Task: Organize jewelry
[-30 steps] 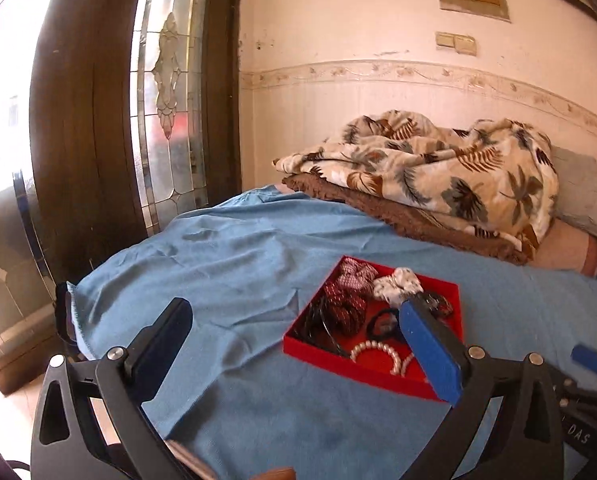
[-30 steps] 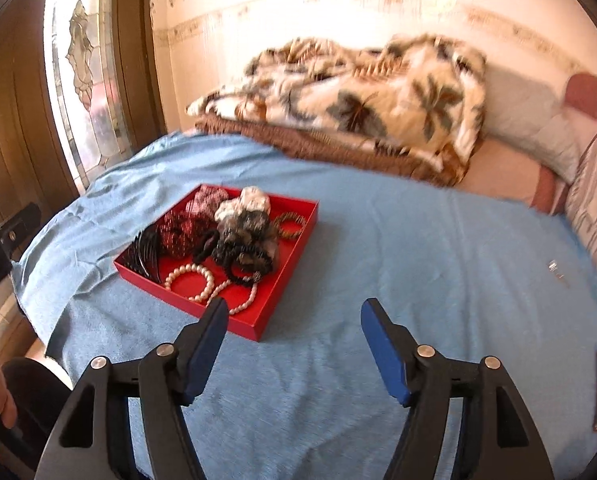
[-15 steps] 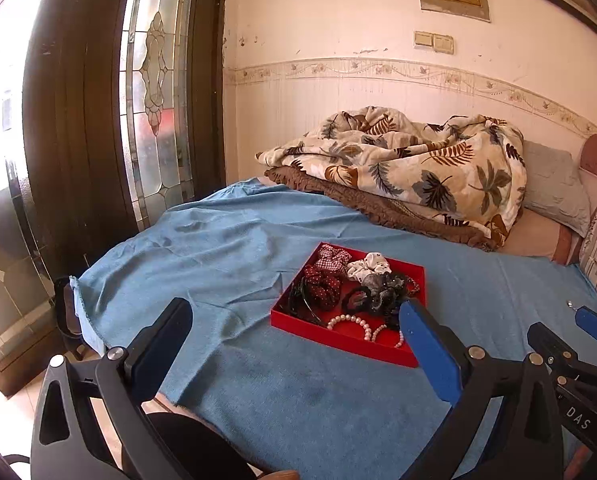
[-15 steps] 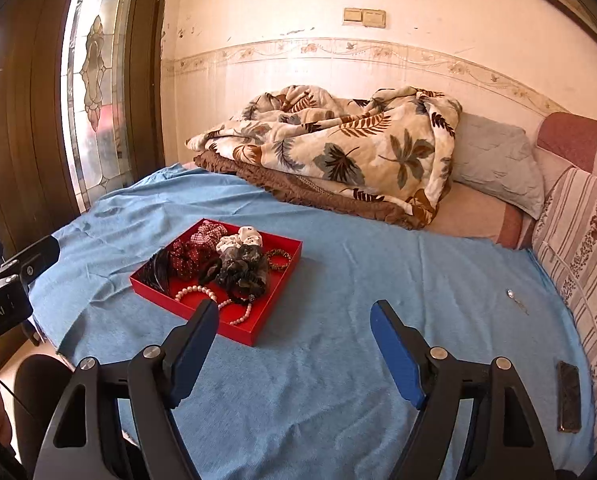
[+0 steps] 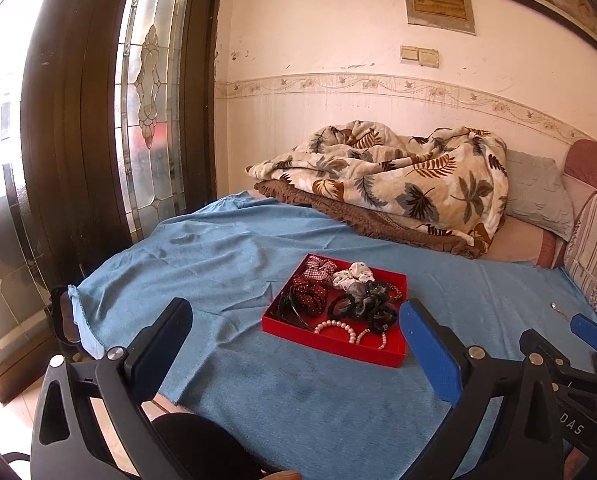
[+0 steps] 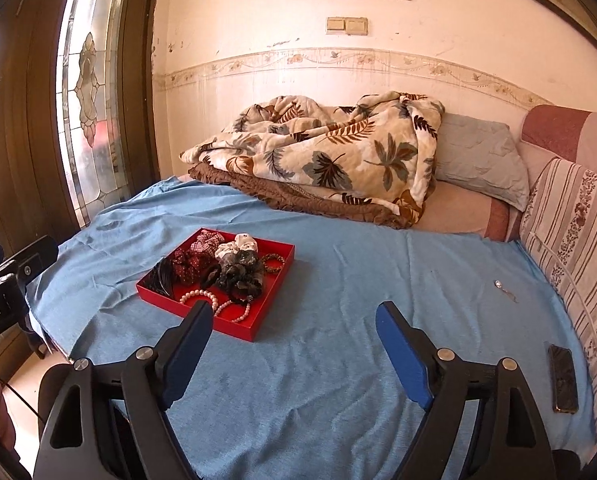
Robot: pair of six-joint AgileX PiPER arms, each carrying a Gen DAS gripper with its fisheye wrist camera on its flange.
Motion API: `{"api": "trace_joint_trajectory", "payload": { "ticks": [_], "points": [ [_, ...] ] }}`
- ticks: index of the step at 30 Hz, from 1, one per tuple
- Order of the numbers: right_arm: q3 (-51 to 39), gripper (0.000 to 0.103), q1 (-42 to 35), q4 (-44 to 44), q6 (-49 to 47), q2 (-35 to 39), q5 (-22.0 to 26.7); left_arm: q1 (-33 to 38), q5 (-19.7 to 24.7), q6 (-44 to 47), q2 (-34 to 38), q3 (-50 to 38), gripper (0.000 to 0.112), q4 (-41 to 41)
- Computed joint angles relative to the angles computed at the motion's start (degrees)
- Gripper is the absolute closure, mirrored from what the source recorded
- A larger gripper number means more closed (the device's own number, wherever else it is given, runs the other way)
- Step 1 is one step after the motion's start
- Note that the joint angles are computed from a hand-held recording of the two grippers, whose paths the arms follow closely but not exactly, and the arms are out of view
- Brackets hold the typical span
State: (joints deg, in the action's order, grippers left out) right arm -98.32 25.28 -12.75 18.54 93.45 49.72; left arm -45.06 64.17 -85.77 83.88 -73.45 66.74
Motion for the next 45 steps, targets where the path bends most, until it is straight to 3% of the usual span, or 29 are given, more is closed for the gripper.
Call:
{"api": "trace_joint_trajectory", "payload": {
  "ticks": [26,34,45],
  "points": [
    [4.9,0.011,0.2,-2.4,1.6,-1.5,-3.1,0.2,-1.4,1.3,0.7,-0.1,0.009,-1.4],
    [7.3,0.01,1.9,-7.6,4.4,-3.1,-6.6,-0.6,-1.2,-0.1,0.1,0.9,0.009,1.1],
    [8.2,0.009,1.8,-7.3,4.1,-3.3,-7.8,0.7,-1.7,0.2,-0.4,1.3,0.009,0.5]
  ]
}}
